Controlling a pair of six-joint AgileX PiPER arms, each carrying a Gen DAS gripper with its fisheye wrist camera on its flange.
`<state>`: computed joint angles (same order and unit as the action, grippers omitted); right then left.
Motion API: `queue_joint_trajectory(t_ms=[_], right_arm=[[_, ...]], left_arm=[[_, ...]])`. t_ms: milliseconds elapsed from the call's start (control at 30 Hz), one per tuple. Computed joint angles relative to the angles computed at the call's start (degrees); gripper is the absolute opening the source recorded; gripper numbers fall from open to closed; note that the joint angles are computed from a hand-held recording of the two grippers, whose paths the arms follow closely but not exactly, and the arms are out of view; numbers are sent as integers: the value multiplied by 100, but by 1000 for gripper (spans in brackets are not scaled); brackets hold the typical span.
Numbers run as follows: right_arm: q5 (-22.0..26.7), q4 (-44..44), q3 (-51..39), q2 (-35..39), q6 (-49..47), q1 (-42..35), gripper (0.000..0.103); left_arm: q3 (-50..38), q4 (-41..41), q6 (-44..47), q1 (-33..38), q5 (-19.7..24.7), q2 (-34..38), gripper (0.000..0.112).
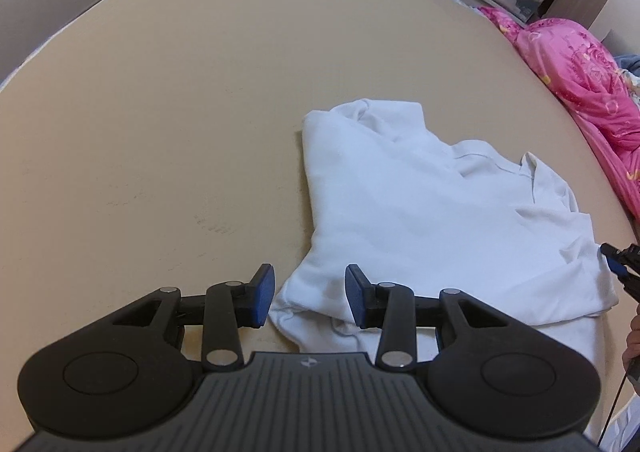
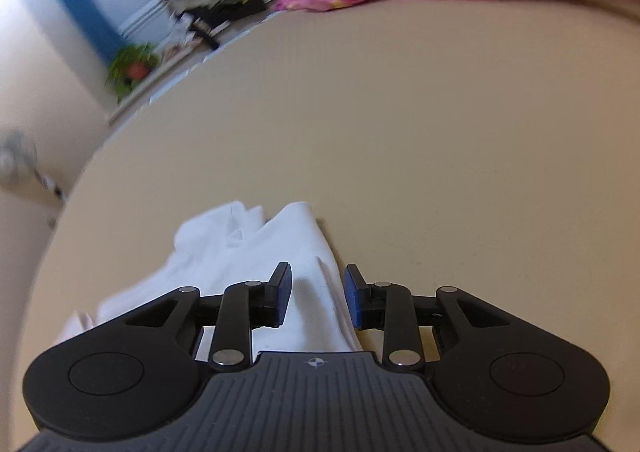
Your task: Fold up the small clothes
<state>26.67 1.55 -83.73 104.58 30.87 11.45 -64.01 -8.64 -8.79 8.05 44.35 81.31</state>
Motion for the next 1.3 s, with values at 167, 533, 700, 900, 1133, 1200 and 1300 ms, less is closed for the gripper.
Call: queue_joint_trajectory(t_ms=[167, 533, 700, 900, 1133, 1200, 1300], right_arm=[[-1361, -2191, 718, -610, 2014, 224, 0], [-135, -2056, 366, -505, 2475, 97, 24], [-271, -168, 726, -933, 692, -302, 31], [327, 1603, 358, -626, -1399, -559, 40], [424, 960, -42, -520, -1084, -260, 3], [-76, 1112, 246, -939, -1091, -221, 3], [-196, -226, 201, -982, -267, -43, 10]], left_arm=[[216, -265, 243, -121, -581, -312, 43], [26, 14, 86, -375, -302, 147, 44], [3, -331, 211, -240, -349, 134, 44], [103, -452, 366, -220, -313, -5, 44], [118, -385, 267, -314, -389, -6, 44], [186, -514, 462, -200, -413, -49, 44], [161, -468, 436, -176, -355, 23, 44]])
